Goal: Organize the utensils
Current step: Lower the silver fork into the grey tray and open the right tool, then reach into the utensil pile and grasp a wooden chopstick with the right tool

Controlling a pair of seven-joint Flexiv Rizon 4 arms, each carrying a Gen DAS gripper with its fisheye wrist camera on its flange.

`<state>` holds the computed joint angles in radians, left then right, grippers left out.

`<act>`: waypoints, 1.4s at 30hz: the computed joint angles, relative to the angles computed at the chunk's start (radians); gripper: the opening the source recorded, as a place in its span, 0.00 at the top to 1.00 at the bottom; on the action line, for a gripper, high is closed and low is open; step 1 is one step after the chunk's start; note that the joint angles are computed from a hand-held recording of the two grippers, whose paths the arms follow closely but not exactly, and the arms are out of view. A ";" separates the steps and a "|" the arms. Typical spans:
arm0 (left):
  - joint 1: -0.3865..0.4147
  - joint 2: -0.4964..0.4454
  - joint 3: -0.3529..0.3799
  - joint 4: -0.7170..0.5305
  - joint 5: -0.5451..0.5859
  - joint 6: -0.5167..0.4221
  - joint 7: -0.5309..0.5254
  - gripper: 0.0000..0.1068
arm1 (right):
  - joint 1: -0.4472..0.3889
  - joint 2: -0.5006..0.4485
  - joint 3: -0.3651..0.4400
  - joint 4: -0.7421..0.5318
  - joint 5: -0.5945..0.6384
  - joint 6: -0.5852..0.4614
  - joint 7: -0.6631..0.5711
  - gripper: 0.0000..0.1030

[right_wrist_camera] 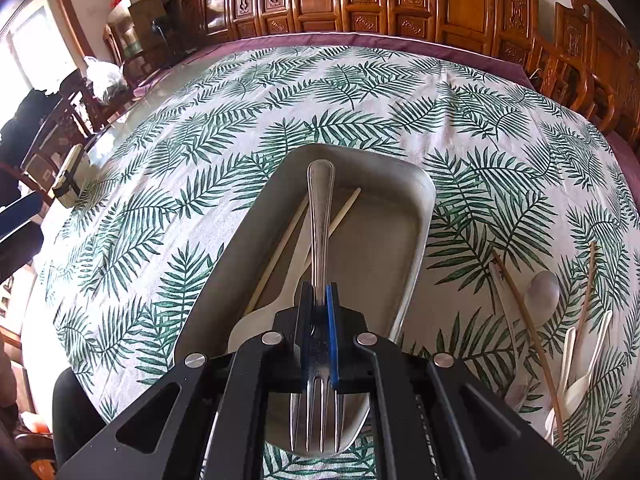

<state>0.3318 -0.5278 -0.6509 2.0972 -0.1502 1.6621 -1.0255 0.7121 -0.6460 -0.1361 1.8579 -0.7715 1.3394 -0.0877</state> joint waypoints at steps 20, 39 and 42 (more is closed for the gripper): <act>-0.002 0.028 -0.034 0.035 0.025 0.008 -0.006 0.20 | 0.079 0.180 -0.187 0.190 -0.453 0.086 0.349 0.90; -0.153 0.011 -0.030 0.016 0.022 -0.018 -0.002 0.19 | -0.157 0.467 -0.017 0.528 -0.777 -0.053 0.596 0.90; -0.179 0.009 -0.020 0.015 0.016 -0.024 0.000 0.19 | -0.206 0.450 0.009 0.531 -0.787 -0.035 0.591 0.89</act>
<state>0.1524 -0.5188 -0.6713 2.1127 -0.1342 1.6379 -1.0259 0.5063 -0.1960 -0.1275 2.3893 -1.5585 1.3046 0.5033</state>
